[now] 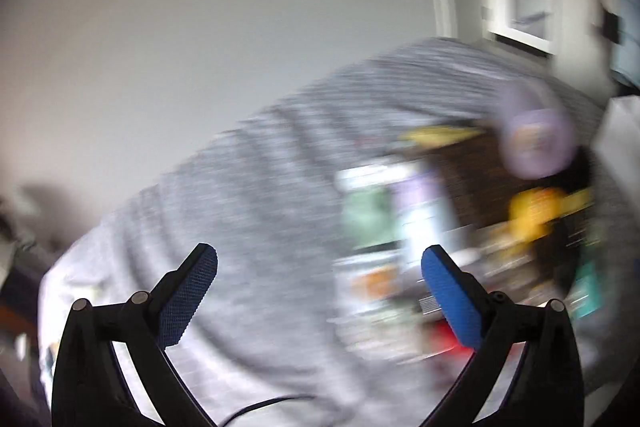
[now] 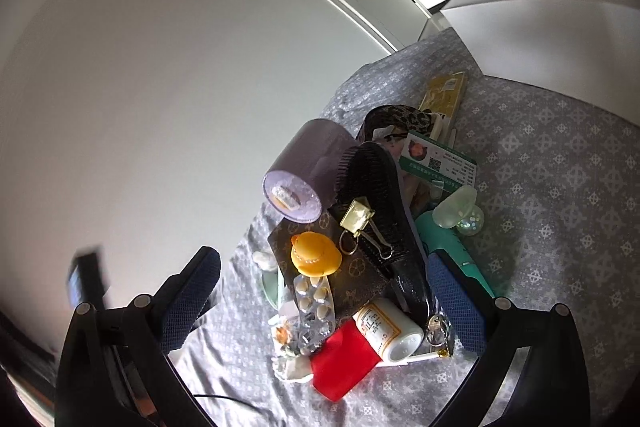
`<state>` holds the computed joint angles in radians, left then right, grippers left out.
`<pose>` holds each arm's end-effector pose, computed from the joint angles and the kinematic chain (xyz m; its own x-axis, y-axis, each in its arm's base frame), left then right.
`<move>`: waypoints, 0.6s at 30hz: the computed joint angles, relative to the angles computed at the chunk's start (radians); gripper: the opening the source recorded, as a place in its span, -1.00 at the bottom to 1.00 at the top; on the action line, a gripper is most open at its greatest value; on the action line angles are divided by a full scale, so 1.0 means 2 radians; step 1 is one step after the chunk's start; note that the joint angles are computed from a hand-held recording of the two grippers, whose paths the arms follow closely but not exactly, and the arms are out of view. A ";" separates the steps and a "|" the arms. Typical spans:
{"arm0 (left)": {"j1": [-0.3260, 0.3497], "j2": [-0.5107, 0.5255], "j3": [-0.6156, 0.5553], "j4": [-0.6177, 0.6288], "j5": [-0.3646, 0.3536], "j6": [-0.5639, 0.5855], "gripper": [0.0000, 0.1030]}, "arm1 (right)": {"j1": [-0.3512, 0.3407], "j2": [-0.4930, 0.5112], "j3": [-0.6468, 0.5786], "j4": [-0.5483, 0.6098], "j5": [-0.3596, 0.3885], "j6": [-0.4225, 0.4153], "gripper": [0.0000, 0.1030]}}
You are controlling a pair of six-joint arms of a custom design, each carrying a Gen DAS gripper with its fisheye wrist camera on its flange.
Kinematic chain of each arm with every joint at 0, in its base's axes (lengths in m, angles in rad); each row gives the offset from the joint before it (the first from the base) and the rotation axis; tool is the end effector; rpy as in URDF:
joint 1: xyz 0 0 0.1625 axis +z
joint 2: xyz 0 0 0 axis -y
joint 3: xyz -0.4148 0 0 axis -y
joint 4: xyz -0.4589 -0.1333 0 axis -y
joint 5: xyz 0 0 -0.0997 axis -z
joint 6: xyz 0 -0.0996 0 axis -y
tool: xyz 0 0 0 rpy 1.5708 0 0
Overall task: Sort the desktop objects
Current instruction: 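Carry the duck over the mug pile and open the left gripper, then move the right gripper over to the clear glittery duck figure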
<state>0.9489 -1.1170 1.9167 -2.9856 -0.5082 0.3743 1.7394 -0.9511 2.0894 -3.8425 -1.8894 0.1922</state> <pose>-0.1769 -0.6250 0.2242 -0.4675 0.1252 -0.8751 0.6948 0.6640 -0.2762 0.1948 -0.5361 0.1338 -0.9793 0.1979 -0.0428 0.1182 0.3869 -0.9145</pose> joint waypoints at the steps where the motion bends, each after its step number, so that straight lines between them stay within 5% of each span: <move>1: 0.007 -0.012 0.011 -0.027 0.023 0.016 0.99 | 0.002 0.001 -0.001 0.003 -0.004 -0.005 1.00; 4: 0.037 -0.069 0.048 -0.102 0.085 0.051 0.99 | 0.015 0.007 -0.008 0.011 -0.026 -0.031 1.00; 7: 0.070 -0.132 0.083 -0.171 0.106 0.071 0.99 | 0.030 0.017 -0.020 0.023 -0.053 -0.065 1.00; 12: 0.133 -0.227 0.116 -0.222 0.117 0.024 0.99 | 0.056 0.044 -0.050 0.053 -0.103 -0.134 1.00; 18: 0.219 -0.321 0.140 -0.070 0.040 -0.189 0.99 | 0.093 0.092 -0.104 0.094 -0.162 -0.230 1.00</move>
